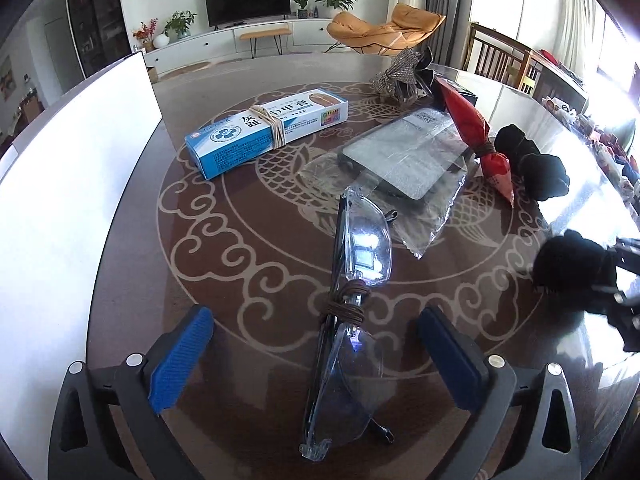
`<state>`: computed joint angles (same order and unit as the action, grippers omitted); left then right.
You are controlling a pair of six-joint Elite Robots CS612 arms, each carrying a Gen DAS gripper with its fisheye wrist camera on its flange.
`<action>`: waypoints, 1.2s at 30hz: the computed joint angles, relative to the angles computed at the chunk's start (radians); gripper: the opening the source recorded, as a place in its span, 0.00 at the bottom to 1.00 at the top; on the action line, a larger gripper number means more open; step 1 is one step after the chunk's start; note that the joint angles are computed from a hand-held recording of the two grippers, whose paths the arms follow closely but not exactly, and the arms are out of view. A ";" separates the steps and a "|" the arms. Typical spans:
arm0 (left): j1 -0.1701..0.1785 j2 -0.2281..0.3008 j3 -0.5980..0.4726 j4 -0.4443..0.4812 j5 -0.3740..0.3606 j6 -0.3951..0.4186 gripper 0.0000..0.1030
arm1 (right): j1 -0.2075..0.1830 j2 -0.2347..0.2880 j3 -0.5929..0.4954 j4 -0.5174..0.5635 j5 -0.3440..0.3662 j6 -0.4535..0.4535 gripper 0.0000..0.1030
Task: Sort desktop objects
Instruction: 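Grasp the black velvet pouch with the right gripper while the left holds the glasses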
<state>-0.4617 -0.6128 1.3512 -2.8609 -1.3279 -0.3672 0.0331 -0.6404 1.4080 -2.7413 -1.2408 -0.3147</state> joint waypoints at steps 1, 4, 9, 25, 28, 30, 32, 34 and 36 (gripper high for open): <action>0.000 0.000 -0.001 0.000 0.000 0.000 1.00 | -0.004 -0.008 0.020 -0.004 0.037 0.030 0.83; 0.000 0.000 0.000 0.000 0.000 0.000 1.00 | -0.007 -0.012 0.067 -0.106 0.052 0.035 0.99; -0.001 -0.001 0.003 -0.002 0.003 -0.002 1.00 | 0.011 0.000 0.066 -0.143 -0.014 -0.128 1.00; -0.001 -0.002 0.005 -0.004 0.003 -0.002 1.00 | 0.013 0.019 0.080 -0.240 -0.021 -0.171 1.00; -0.001 -0.002 0.005 -0.004 0.003 -0.002 1.00 | 0.013 0.019 0.080 -0.241 -0.021 -0.171 1.00; -0.001 -0.001 0.005 -0.004 0.003 -0.002 1.00 | 0.013 0.019 0.079 -0.240 -0.021 -0.170 1.00; -0.001 -0.001 0.005 -0.004 0.003 -0.002 1.00 | 0.013 0.019 0.079 -0.240 -0.021 -0.171 1.00; -0.001 -0.001 0.005 -0.004 0.003 -0.002 1.00 | 0.013 0.019 0.080 -0.241 -0.022 -0.171 1.00; -0.001 -0.001 0.005 -0.004 0.005 -0.001 1.00 | 0.013 0.019 0.079 -0.240 -0.022 -0.170 1.00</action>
<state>-0.4627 -0.6142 1.3560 -2.8648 -1.3233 -0.3687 0.0465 -0.6210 1.4869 -2.9818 -1.2626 -0.4851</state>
